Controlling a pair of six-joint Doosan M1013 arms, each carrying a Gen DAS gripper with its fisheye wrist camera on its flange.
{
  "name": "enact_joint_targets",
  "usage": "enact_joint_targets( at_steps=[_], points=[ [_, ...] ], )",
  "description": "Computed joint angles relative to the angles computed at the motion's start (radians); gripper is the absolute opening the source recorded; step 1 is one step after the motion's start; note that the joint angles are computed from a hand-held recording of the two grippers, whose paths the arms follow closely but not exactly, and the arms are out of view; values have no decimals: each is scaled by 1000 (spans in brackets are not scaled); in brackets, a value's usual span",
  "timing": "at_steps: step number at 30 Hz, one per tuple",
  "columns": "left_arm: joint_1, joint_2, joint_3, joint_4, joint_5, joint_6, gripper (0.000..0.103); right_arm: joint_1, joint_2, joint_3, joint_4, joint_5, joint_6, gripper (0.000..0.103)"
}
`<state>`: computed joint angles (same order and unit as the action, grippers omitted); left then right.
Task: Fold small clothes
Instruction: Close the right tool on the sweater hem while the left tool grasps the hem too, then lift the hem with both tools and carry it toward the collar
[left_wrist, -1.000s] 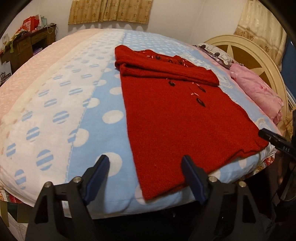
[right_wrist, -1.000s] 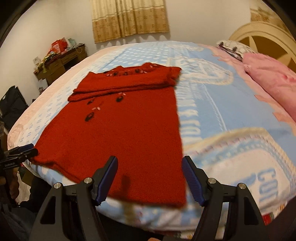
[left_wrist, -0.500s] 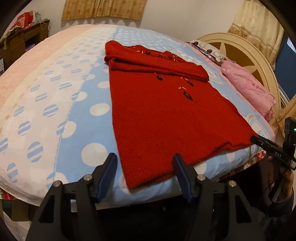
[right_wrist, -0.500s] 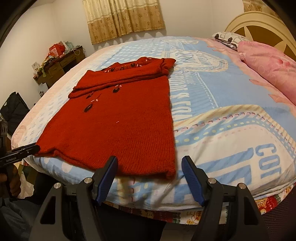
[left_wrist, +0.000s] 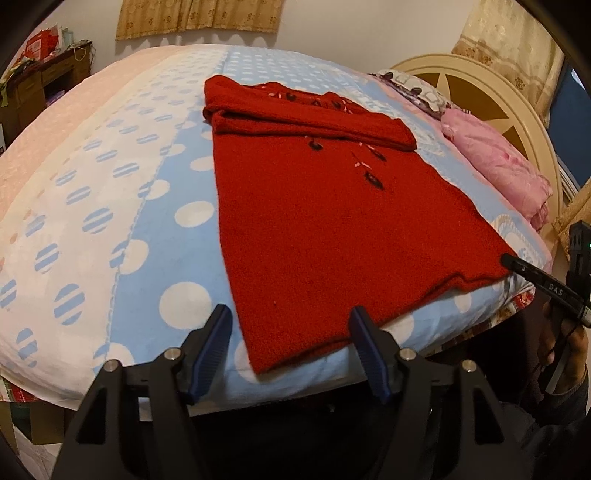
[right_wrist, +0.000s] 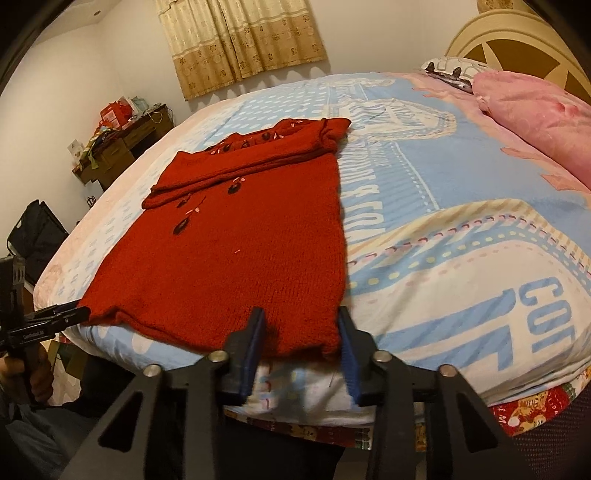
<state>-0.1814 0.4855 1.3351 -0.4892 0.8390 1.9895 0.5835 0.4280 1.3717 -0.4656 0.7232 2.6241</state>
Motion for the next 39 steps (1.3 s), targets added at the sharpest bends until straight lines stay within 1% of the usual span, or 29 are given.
enact_joint_targets(
  at_steps=[1, 2, 3, 4, 5, 7, 10, 12, 14, 20, 25, 27, 31, 37, 39],
  points=[
    [1, 0, 1, -6, -2, 2, 64, -2, -2, 6, -3, -7, 11, 28],
    [3, -2, 3, -14, -5, 6, 51, -5, -5, 10, 0, -12, 14, 25],
    [5, -1, 2, -25, -2, 15, 41, -7, -8, 14, 2, -18, 18, 20],
    [9, 0, -1, -45, 8, 28, 21, -9, -14, 23, 3, -35, 28, 17],
    [15, 3, -5, -74, 25, 44, 15, -11, -19, 31, 0, -51, 40, 16],
    [20, 2, -2, -105, 27, 68, 13, -8, -27, 42, -36, -76, 76, 11],
    [35, 0, 2, -189, 27, 106, 11, -8, -43, 64, -78, -137, 122, 10],
    [42, -5, 8, -242, 11, 137, 11, -9, -48, 71, -99, -159, 146, 10],
    [51, -7, 8, -292, 10, 166, 11, -14, -53, 78, -101, -179, 168, 9],
    [63, 12, -8, -363, 44, 189, 10, -31, -72, 105, -80, -252, 204, 9],
    [72, 21, -31, -412, 47, 205, 10, -42, -75, 98, -94, -308, 224, 9],
    [76, 24, -42, -437, 46, 210, 10, -44, -75, 90, -128, -313, 252, 9],
    [76, 31, -68, -444, 27, 220, 9, -51, -71, 65, -157, -320, 261, 8],
    [78, 74, -161, -449, 57, 185, 7, -70, -53, 7, -174, -331, 253, 8],
    [77, 86, -190, -443, 51, 177, 7, -77, -42, -18, -166, -336, 239, 8]
  ],
)
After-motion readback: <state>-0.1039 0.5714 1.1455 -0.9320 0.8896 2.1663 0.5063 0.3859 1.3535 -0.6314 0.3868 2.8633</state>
